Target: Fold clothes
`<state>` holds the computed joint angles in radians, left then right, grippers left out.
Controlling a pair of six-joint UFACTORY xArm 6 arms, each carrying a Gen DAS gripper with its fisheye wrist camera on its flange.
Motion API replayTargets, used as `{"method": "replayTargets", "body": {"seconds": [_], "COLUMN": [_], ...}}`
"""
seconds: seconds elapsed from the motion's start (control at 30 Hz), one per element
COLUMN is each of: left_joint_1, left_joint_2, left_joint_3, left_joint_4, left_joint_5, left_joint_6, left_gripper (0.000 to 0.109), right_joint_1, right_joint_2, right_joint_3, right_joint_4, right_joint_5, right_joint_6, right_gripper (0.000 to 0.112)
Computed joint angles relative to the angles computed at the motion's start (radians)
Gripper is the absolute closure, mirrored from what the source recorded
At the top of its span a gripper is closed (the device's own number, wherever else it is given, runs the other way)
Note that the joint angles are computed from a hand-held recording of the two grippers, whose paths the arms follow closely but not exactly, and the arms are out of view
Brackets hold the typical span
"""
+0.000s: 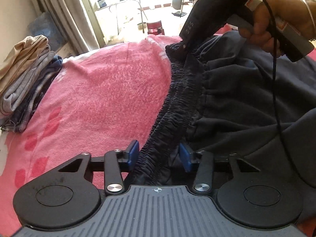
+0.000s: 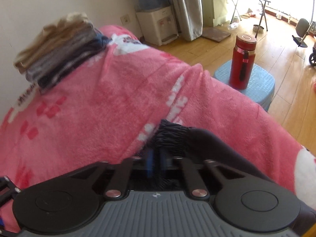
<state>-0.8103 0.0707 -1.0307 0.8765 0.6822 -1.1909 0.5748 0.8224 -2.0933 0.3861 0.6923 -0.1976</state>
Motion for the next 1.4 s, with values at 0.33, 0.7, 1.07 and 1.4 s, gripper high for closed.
{"method": "replayTargets", "body": {"seconds": [0.33,0.7,1.07,1.4], "left_joint_1": [-0.004,0.012,0.014,-0.002], "left_joint_2": [-0.009,-0.042,-0.05,-0.048], "left_joint_3": [0.007,0.053,0.069,0.061], "left_joint_4": [0.029,0.024,0.023,0.001], "left_joint_5": [0.042,-0.031,-0.043,0.001], "left_joint_6": [-0.058,-0.038,-0.03,0.017], "left_gripper": [0.097,0.093,0.092,0.092], "right_joint_1": [0.022,0.021,0.021,0.041], "right_joint_2": [-0.017,0.042,-0.035,0.067], "right_joint_3": [0.007,-0.143,0.008,-0.139], "right_joint_4": [0.092,-0.149,-0.113,-0.122], "right_joint_5": [-0.072,0.174,0.067,0.077], "right_joint_6": [-0.082,0.123,0.124,0.137], "right_gripper": [0.112,0.069,0.108,0.108]}}
